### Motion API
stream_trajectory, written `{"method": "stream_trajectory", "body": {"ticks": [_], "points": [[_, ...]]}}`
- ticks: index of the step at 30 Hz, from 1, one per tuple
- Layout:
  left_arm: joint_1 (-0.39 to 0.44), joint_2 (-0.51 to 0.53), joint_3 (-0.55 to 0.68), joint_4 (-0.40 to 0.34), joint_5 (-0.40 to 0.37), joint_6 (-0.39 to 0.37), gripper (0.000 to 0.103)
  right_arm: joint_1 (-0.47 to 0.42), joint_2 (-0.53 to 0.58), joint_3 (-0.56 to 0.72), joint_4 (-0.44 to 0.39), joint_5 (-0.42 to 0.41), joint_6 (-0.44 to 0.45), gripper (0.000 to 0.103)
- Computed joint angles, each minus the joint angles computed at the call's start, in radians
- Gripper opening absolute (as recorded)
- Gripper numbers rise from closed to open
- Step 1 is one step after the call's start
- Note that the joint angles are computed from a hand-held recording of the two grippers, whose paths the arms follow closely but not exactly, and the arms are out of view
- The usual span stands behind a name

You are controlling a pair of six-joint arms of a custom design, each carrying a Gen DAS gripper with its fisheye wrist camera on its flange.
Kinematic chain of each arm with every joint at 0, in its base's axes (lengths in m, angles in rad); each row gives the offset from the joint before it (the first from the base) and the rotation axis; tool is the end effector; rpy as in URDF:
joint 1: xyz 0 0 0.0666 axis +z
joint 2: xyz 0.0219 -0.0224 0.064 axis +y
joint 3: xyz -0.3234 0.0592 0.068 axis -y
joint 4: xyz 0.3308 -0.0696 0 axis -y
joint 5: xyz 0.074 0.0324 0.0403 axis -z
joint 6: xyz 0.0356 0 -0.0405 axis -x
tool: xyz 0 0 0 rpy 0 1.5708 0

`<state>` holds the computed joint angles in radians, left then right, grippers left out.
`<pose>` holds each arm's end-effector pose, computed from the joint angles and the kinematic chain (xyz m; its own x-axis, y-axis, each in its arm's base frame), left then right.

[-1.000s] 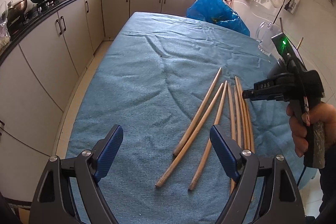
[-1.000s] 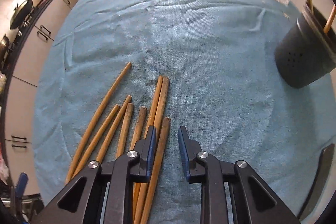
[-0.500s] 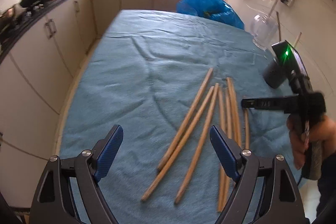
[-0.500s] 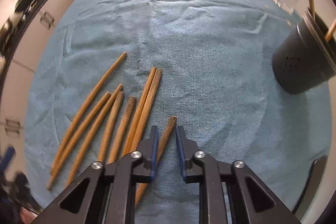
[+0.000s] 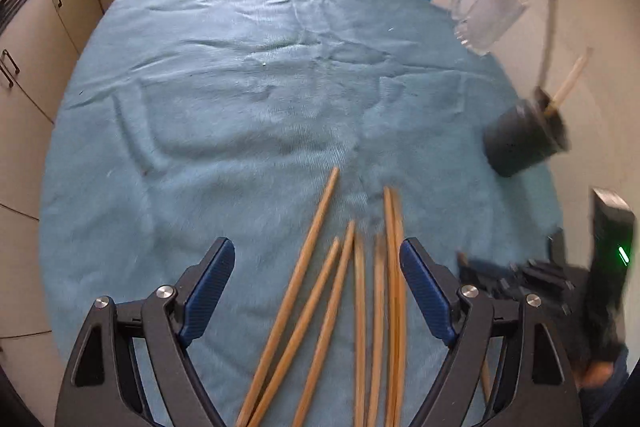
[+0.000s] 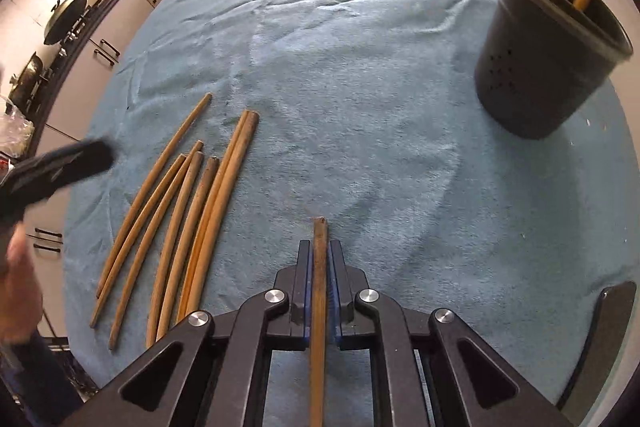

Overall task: Organize utensils
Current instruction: 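Grasp a chopstick with the left gripper while the right gripper holds its own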

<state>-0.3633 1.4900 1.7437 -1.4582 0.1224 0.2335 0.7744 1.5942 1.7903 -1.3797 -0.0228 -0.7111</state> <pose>0.3935 -0.1547 0.4393 -0.9401 0.1117 -0.3221 0.1810 0.9642 -0.1938 0.3308 0.3241 0.4152 -0.9618 -0.0281 -0.2723 -0.1023 0.9595 0.2624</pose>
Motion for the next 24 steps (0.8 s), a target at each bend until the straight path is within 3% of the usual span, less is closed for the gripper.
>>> {"method": "stream_trajectory", "body": {"ticks": [5, 7, 8, 9, 14, 20, 24], "points": [[-0.031, 0.110, 0.083, -0.027, -0.034, -0.006, 0.077, -0.019, -0.045, -0.066, 0.039, -0.035, 0.013, 0.008], [-0.038, 0.127, 0.087, -0.033, -0.033, -0.020, 0.065, -0.024, -0.052, -0.074, 0.047, -0.047, 0.016, 0.008], [-0.042, 0.134, 0.091, -0.040, -0.043, -0.025, 0.050, -0.026, -0.033, -0.059, 0.051, -0.048, 0.018, 0.008], [-0.045, 0.146, 0.100, -0.053, -0.051, -0.030, 0.042, -0.028, -0.033, -0.061, 0.056, -0.053, 0.022, 0.008], [-0.047, 0.167, 0.121, -0.059, -0.078, -0.047, 0.039, -0.030, -0.019, -0.049, 0.062, -0.058, 0.034, 0.008], [-0.075, 0.171, 0.119, -0.061, -0.193, -0.061, 0.008, -0.028, -0.009, -0.034, 0.047, -0.049, 0.043, 0.008], [-0.065, 0.136, 0.079, -0.052, -0.213, -0.043, 0.006, -0.023, 0.008, -0.010, 0.035, -0.039, 0.050, 0.008]]}}
